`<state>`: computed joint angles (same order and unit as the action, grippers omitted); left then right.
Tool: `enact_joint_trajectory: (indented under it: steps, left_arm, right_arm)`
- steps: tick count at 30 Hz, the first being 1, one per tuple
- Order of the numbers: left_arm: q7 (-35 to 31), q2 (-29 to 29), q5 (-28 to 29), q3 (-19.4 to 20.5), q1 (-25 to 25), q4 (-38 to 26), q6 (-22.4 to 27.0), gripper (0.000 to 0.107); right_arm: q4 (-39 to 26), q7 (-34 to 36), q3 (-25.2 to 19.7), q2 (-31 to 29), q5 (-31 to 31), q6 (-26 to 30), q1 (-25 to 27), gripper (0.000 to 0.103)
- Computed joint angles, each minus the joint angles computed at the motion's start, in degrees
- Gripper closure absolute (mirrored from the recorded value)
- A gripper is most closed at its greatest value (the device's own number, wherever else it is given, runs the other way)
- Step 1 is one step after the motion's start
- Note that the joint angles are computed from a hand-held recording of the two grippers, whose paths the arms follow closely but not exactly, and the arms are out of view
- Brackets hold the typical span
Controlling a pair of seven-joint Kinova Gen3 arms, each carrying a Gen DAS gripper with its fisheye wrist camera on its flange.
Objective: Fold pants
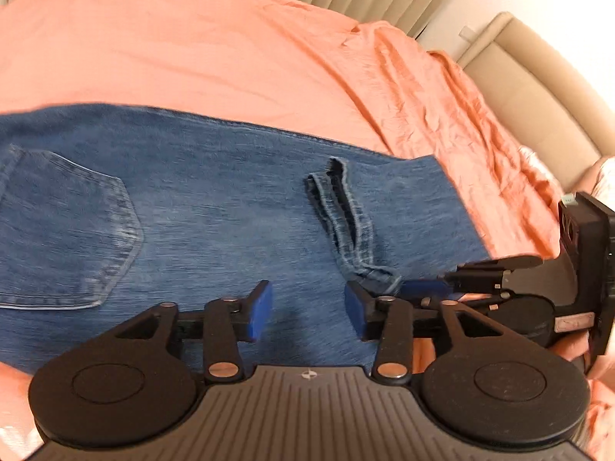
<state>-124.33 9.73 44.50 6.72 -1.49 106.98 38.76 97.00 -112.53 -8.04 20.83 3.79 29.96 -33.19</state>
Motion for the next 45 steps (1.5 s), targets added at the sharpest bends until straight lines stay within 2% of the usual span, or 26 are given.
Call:
enact_joint_trajectory:
  steps: [3, 5, 7, 11, 13, 17, 19, 20, 22, 23, 25, 27, 29, 30, 32, 33, 35, 37, 39, 42, 45]
  left_arm:
    - [-2.33, 2.09, 4.45, 0.77, -1.05, -0.61, 0.21, 0.052]
    - [-3.86, 3.63, 7.84, 1.52, -1.72, -1.11, 0.00, 0.051]
    - [-4.27, 5.52, 10.66, 2.23, -1.97, -1.95, -0.48, 0.049]
    - [-1.69, 10.65, 14.64, 3.68, -2.01, -4.80, -0.97, 0.048]
    - [0.76, 13.66, 15.42, 4.34, -1.81, -6.76, -1.38, 0.048]
    - [8.32, 18.81, 11.97, 4.67, 0.19, -11.68, -3.24, 0.048]
    - [8.57, 20.68, 12.01, 6.78, -0.65, -12.83, -4.75, 0.053]
    - [8.96, 21.20, 11.78, 7.50, -0.77, -13.22, -5.65, 0.064]
    - [10.90, 21.24, 9.07, 7.54, 0.41, -13.94, -7.88, 0.082]
    - [10.79, 21.14, 7.37, 8.12, 0.48, -14.35, -8.43, 0.098]
    - [10.15, 19.82, 3.73, 10.66, 0.02, -13.75, -11.69, 0.101]
    - [6.11, 17.84, 1.53, 15.74, -2.29, -12.24, -16.18, 0.102]
    - [3.22, 15.54, -0.85, 17.45, -2.41, -12.35, -17.71, 0.102]
    - [3.17, 14.41, -3.18, 16.72, -1.27, -12.85, -17.81, 0.102]
    - [4.84, 13.38, -7.84, 12.26, 3.35, -14.46, -17.61, 0.102]
    - [7.07, 13.79, -10.17, 9.61, 5.50, -15.74, -16.26, 0.102]
    - [11.73, 15.91, -13.87, 4.30, 8.91, -18.55, -11.98, 0.102]
    - [16.34, 17.74, -18.31, -0.01, 12.96, -19.79, -10.70, 0.102]
    - [20.11, 19.36, -21.66, -0.26, 13.62, -19.98, -10.44, 0.102]
    - [22.10, 20.30, -22.88, 2.74, 11.18, -18.35, -12.49, 0.101]
    - [24.41, 20.48, -24.59, 3.87, 10.37, -18.63, -12.04, 0.098]
  right_arm:
    - [-1.39, 3.63, -3.10, -0.33, -3.84, 1.61, 4.33, 0.071]
    - [-2.00, 4.13, -1.83, -1.15, -3.14, 2.05, 3.44, 0.070]
    - [-2.25, 0.92, 1.80, -1.96, 0.66, 2.77, -0.03, 0.070]
    - [-1.62, -7.89, 6.77, -2.19, 9.41, 2.17, -3.33, 0.072]
    - [0.15, -11.55, 7.92, -2.90, 12.96, 0.56, -3.29, 0.072]
    - [3.84, -15.18, 8.40, -4.23, 16.94, -2.44, -1.46, 0.071]
    - [5.85, -16.33, 8.71, -4.95, 19.04, -3.81, -0.93, 0.071]
    - [6.57, -16.57, 8.86, -5.23, 20.07, -4.29, -0.54, 0.071]
    - [8.24, -17.60, 9.43, -5.80, 22.55, -5.55, -0.34, 0.071]
    - [9.14, -18.37, 9.88, -6.28, 24.02, -6.09, -0.43, 0.072]
    - [11.01, -20.70, 10.90, -7.08, 27.27, -7.51, -0.81, 0.072]
    - [13.08, -24.29, 12.46, -7.79, 31.40, -9.48, -1.47, 0.072]
    - [14.35, -26.61, 13.02, -8.11, 33.74, -11.30, -0.94, 0.072]
    - [15.07, -26.89, 12.84, -8.34, 33.85, -12.44, -0.03, 0.074]
    - [15.81, -26.64, 12.33, -8.63, 32.86, -13.82, 1.75, 0.085]
    - [15.91, -25.55, 11.53, -8.62, 31.37, -14.11, 2.99, 0.089]
    - [16.09, -24.89, 11.40, -7.98, 29.73, -15.35, 3.75, 0.090]
    - [16.28, -24.29, 12.01, -7.06, 28.73, -15.99, 3.57, 0.095]
    - [15.65, -22.11, 10.98, -5.27, 25.45, -15.33, 4.84, 0.096]
    - [15.51, -18.93, 11.43, -2.75, 21.56, -15.24, 5.13, 0.099]
    - [17.16, -16.64, 10.67, -2.23, 18.14, -18.07, 7.50, 0.099]
